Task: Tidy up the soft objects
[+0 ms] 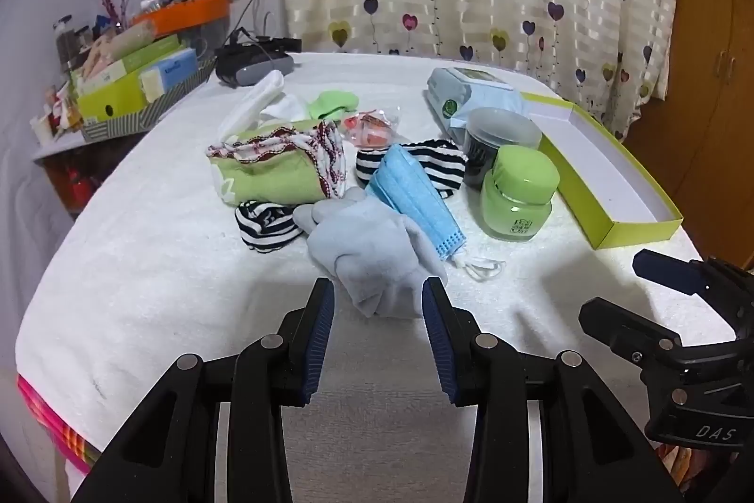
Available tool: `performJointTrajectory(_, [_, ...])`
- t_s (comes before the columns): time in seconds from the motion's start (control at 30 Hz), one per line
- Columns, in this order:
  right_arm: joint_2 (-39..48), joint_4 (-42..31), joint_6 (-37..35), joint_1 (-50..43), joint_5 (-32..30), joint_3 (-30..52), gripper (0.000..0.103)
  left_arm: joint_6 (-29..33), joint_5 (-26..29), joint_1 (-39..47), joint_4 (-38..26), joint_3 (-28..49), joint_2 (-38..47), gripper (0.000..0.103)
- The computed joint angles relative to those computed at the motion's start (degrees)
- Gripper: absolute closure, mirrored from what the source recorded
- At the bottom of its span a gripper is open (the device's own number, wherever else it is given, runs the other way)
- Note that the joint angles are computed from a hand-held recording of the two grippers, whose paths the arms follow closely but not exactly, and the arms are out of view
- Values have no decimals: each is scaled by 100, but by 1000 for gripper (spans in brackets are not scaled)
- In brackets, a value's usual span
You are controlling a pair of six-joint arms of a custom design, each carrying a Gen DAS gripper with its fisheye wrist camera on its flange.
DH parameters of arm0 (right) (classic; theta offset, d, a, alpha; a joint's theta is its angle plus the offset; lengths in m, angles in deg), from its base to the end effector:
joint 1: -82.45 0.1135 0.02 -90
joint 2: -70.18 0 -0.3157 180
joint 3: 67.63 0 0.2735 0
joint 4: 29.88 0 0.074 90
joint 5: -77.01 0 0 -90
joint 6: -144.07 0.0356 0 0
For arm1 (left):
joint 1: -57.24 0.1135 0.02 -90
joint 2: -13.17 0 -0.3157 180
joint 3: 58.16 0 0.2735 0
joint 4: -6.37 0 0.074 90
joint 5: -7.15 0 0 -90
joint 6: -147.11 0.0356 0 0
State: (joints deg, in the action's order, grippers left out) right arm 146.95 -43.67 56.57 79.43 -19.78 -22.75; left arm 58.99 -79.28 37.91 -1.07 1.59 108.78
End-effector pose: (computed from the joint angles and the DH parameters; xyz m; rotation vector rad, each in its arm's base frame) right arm 0.2562 -0.0093 0.1981 0.0568 2.3644 0.1359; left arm 0.3316 -0.1187 0.1924 0.4607 2.2897 -0.2249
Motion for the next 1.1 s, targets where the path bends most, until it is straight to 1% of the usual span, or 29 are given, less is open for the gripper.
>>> performJointTrajectory(0.27, [29, 9, -13, -3, -1, 27, 26, 9, -53, -21, 25, -29, -20, 65])
performJointTrajectory(0.7, [-95, -56, -9, 14, 4, 8, 26, 74, 132, -9, -79, 0, -16, 65])
performJointTrajectory(1.1, [-177, -113, -33, 21, -58, 45, 26, 71, 217, 58, 46, -57, -57, 65])
